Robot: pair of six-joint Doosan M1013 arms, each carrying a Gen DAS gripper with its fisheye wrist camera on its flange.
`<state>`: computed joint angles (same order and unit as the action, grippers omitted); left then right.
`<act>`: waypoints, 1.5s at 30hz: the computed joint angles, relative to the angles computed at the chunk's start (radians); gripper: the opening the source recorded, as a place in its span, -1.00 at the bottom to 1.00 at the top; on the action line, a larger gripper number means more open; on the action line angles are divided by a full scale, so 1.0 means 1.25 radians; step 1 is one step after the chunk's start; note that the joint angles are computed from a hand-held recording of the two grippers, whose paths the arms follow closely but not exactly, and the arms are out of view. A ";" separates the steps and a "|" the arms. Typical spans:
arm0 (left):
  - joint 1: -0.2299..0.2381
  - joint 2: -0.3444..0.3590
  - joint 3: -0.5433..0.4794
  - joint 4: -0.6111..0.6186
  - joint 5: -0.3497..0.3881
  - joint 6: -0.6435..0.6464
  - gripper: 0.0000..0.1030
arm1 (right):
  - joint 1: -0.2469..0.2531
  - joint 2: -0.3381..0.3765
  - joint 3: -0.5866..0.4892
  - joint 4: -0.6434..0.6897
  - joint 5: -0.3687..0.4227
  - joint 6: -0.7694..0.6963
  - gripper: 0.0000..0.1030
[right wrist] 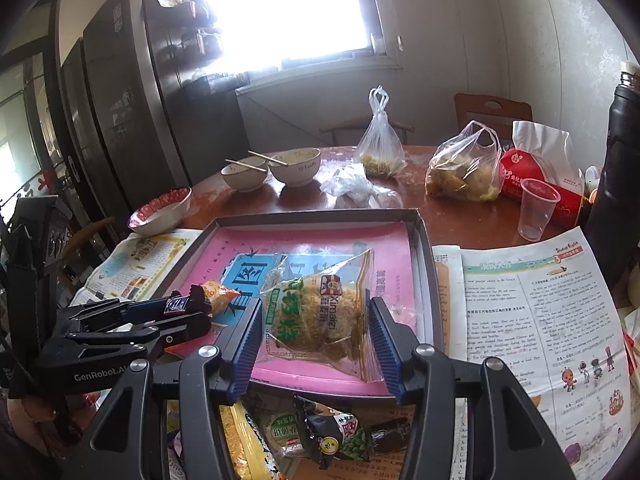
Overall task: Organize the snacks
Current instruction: 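Move the Snickers over the tray with left gripper while right gripper brings the pastry bag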
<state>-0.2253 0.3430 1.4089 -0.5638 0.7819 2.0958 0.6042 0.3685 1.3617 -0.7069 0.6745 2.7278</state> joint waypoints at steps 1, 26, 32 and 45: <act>-0.001 0.001 0.000 0.002 -0.001 -0.001 0.07 | -0.001 0.001 -0.001 0.004 -0.001 -0.004 0.02; -0.008 0.019 -0.004 0.027 0.005 -0.008 0.07 | -0.010 0.027 -0.022 0.062 0.009 -0.061 0.02; -0.010 0.021 -0.005 0.035 0.007 -0.011 0.07 | -0.014 0.039 -0.034 0.090 0.013 -0.098 0.02; -0.010 0.025 -0.006 0.056 -0.001 -0.030 0.08 | -0.020 0.064 -0.058 0.163 0.021 -0.184 0.02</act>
<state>-0.2373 0.3747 1.4013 -0.4933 0.7809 2.0581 0.5787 0.4481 1.2889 -0.5029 0.7012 2.4973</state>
